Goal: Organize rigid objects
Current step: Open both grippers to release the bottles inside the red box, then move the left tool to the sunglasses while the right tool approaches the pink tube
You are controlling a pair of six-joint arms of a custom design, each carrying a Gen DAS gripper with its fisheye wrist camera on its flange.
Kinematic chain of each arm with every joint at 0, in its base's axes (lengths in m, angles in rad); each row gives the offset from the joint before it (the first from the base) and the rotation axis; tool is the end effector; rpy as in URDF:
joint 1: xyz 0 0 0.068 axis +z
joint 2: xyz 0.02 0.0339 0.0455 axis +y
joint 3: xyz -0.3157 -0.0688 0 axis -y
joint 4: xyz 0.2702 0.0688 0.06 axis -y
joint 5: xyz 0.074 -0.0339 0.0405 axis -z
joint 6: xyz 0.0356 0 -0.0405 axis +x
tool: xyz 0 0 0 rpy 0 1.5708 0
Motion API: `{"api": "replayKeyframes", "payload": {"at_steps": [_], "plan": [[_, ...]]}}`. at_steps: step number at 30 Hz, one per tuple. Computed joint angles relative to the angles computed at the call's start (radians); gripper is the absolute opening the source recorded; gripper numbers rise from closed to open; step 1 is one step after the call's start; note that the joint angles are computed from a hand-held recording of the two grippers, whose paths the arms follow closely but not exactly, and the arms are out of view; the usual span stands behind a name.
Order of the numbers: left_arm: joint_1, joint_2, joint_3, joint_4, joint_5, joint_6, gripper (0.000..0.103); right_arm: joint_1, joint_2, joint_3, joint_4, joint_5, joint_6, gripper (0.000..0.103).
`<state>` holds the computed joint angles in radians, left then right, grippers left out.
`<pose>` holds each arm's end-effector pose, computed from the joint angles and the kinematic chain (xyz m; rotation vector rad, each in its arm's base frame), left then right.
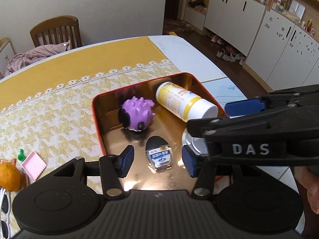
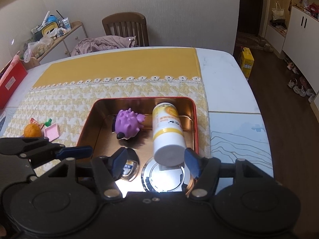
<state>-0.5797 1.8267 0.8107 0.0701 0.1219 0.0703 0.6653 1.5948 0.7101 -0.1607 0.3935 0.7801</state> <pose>0.2965 -0.1993 0.1322 0.8598 2.3946 -0.3573 0.2435 0.1737 0.1656 0.2766 2.4825 0.0707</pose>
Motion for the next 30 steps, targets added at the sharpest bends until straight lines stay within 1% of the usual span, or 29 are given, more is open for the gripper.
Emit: {"api": "replayKeyframes", "payload": {"at_steps": [1, 4, 9, 12, 16, 17, 18, 20, 21, 23, 25, 26, 27, 30], "plan": [[0.006, -0.011, -0.01, 0.005, 0.0, 0.001, 0.052, 0.005, -0.006, -0.003, 0.0, 0.004, 0.007, 0.064], [0.027, -0.046, -0.032, 0.007, 0.011, -0.001, 0.052, 0.029, -0.026, -0.007, -0.016, 0.033, 0.035, 0.071], [0.07, -0.113, -0.079, 0.015, 0.033, 0.007, 0.052, 0.075, -0.063, -0.009, -0.051, 0.072, 0.074, 0.072], [0.092, -0.149, -0.108, 0.03, 0.037, 0.011, 0.052, 0.105, -0.093, -0.021, -0.054, 0.102, 0.12, 0.077], [0.135, -0.209, -0.147, 0.033, 0.071, 0.021, 0.052, 0.157, -0.123, -0.029, -0.068, 0.15, 0.166, 0.08], [0.145, -0.226, -0.158, 0.036, 0.073, 0.03, 0.054, 0.17, -0.127, -0.03, -0.072, 0.16, 0.175, 0.082], [0.156, -0.241, -0.169, 0.041, 0.078, 0.04, 0.059, 0.185, -0.132, -0.034, -0.072, 0.17, 0.184, 0.083], [0.18, -0.274, -0.193, 0.052, 0.087, 0.045, 0.064, 0.222, -0.138, -0.039, -0.073, 0.196, 0.202, 0.085], [0.195, -0.289, -0.203, 0.056, 0.098, 0.049, 0.064, 0.24, -0.139, -0.039, -0.073, 0.211, 0.211, 0.087], [0.229, -0.312, -0.211, 0.048, 0.125, 0.066, 0.064, 0.272, -0.14, -0.044, -0.058, 0.23, 0.223, 0.094], [0.26, -0.331, -0.223, 0.047, 0.141, 0.084, 0.067, 0.3, -0.137, -0.04, -0.047, 0.241, 0.237, 0.097], [0.278, -0.34, -0.229, 0.048, 0.149, 0.095, 0.072, 0.311, -0.13, -0.034, -0.043, 0.245, 0.241, 0.099], [0.297, -0.348, -0.235, 0.051, 0.159, 0.105, 0.074, 0.321, -0.121, -0.026, -0.041, 0.248, 0.246, 0.1], [0.362, -0.358, -0.24, 0.044, 0.204, 0.143, 0.074, 0.355, -0.081, 0.005, -0.031, 0.267, 0.253, 0.103]]}}
